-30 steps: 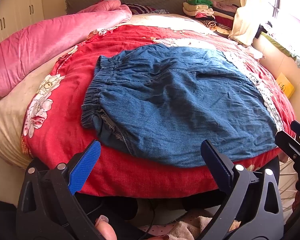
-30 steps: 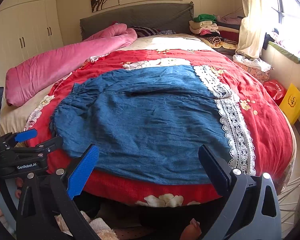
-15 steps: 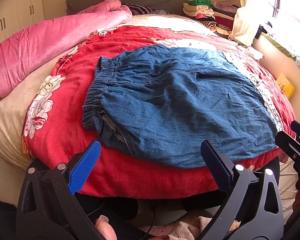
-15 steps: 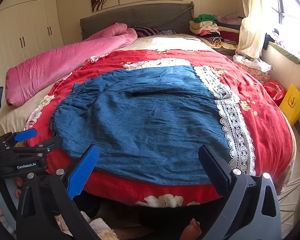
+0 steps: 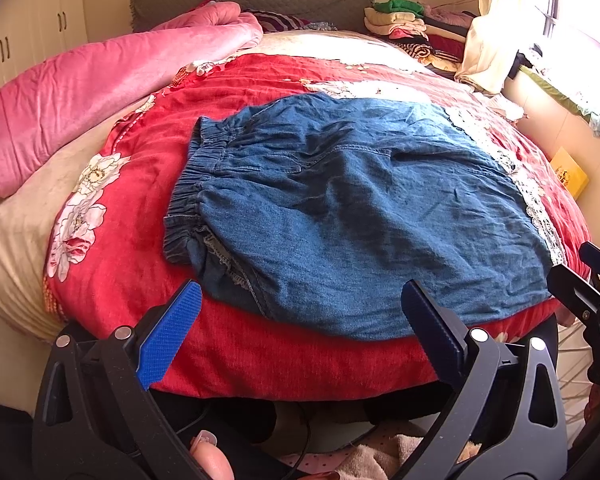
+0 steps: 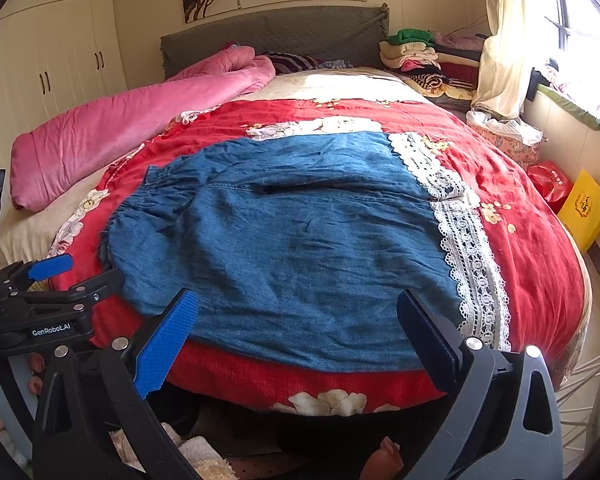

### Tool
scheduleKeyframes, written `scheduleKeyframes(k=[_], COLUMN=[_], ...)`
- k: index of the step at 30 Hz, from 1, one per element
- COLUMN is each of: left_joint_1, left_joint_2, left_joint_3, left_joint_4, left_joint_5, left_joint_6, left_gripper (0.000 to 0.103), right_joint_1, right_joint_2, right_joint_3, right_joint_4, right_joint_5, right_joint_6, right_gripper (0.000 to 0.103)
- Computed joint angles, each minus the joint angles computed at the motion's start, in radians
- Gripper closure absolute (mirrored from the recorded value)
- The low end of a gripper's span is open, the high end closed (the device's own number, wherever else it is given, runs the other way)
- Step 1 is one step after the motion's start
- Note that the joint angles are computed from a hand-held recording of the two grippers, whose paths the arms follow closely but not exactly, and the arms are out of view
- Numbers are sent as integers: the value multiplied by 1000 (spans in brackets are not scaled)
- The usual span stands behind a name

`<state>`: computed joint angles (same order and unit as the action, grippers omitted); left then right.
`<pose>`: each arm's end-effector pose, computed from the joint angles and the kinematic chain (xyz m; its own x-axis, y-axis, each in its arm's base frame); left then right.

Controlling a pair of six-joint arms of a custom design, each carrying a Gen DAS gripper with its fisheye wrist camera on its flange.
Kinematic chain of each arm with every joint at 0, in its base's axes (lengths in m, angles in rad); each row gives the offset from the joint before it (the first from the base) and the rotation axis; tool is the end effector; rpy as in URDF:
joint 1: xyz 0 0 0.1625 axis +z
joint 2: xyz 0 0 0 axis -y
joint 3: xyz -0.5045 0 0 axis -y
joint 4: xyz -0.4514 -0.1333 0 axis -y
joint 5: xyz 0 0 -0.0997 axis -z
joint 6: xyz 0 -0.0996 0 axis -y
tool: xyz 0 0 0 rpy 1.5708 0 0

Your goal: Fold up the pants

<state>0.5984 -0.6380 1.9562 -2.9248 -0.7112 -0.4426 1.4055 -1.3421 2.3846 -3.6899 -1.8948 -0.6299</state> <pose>-0.3947 -0.5218 -0.0355 -0.7062 0.2324 -0.6688 0.5791 0.7332 -0.3566 0.0225 -0.4826 0.3070 -0.7643 0.0738 0.6406 -0.4606 0.6328 -0.6224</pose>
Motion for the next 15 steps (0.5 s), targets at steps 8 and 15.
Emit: scheduleKeyframes(k=[8, 15], left_joint_1=[4, 51], left_joint_2=[7, 4], left_joint_3=[-9, -43], left_joint_4=[-13, -54], left_joint_5=[0, 8], left_joint_6=[10, 67], left_gripper=[9, 9], right_joint_1=[3, 7], right_joint_2=[11, 24], right_joint_3=[-10, -63], right_joint_4=[13, 91], right_joint_5=[-8, -10], right_joint_6=[-5, -19], right_gripper=[4, 4])
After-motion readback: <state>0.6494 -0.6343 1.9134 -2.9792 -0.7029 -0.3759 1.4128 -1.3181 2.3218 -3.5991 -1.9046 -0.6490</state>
